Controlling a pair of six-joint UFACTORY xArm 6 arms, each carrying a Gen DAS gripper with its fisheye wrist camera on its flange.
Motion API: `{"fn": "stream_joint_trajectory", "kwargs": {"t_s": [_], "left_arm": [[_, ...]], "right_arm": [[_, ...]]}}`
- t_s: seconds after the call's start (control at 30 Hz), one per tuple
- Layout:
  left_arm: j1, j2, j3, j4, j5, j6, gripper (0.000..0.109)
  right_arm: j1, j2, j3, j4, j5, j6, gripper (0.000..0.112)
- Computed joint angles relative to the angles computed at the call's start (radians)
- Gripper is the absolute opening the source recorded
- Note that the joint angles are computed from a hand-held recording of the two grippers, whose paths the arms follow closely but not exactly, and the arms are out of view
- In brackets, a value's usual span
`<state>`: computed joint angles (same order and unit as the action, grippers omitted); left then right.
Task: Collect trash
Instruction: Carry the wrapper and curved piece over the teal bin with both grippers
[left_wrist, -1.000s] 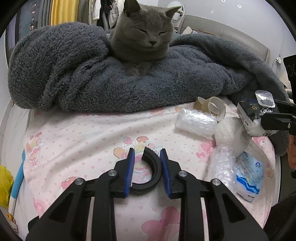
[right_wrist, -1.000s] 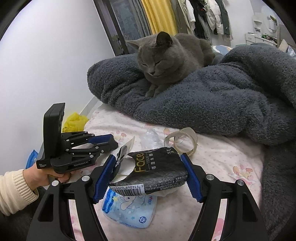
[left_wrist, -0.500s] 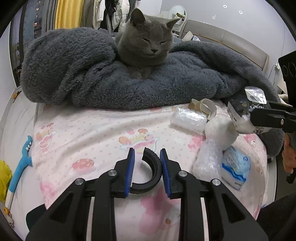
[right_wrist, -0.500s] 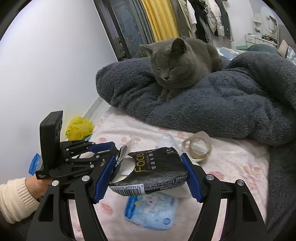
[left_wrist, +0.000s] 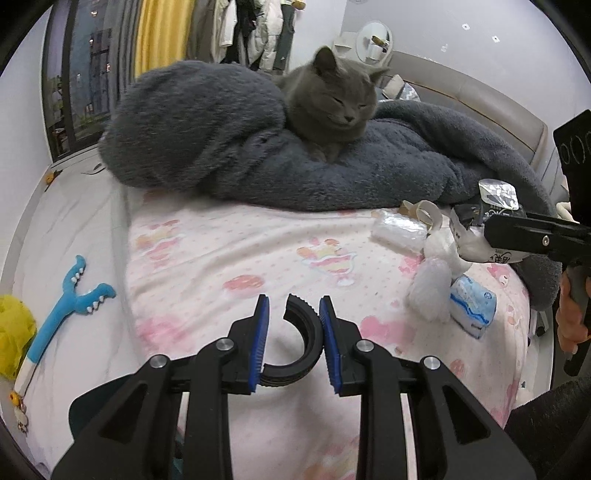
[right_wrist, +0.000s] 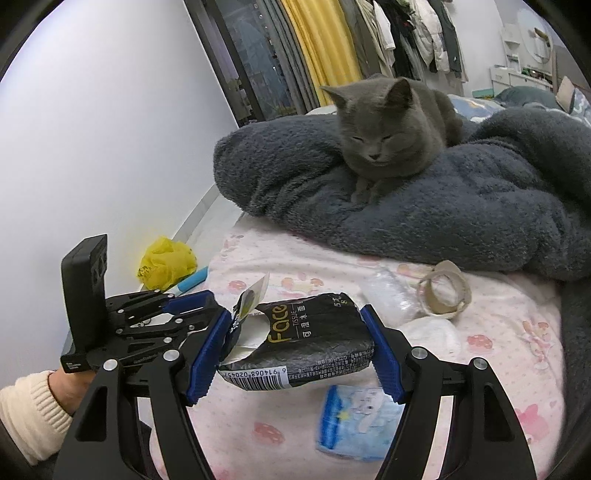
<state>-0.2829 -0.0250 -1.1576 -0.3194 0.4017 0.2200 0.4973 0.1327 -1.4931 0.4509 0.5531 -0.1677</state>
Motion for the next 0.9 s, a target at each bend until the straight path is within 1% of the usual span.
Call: {"fn": "stream_joint_trajectory", "kwargs": {"t_s": [0.17, 0.43, 0.67, 0.9], "left_arm": [[0.043, -0.066, 0.07, 0.041, 0.003, -0.04, 0.03], [0.114, -0.131, 0.146, 0.053, 0.01, -0.053, 0.03], [0.177, -0.169, 0.198, 0.054, 0.031, -0.038, 0.029], [0.24, -0.189, 0.235, 0.053, 0.066, -0.021, 0.029]], "right_arm": [[0.042, 0.007, -0.004, -0.041, -0.028, 0.048, 0.072], [0.13, 0.044, -0.028, -0.042, -0.055, 0.091, 0.072], [0.191, 0.12, -0.12, -0.072, -0.035, 0.114, 0.072], [0.222, 0.202, -0.224, -0.068, -0.004, 0.113, 0.072]]}}
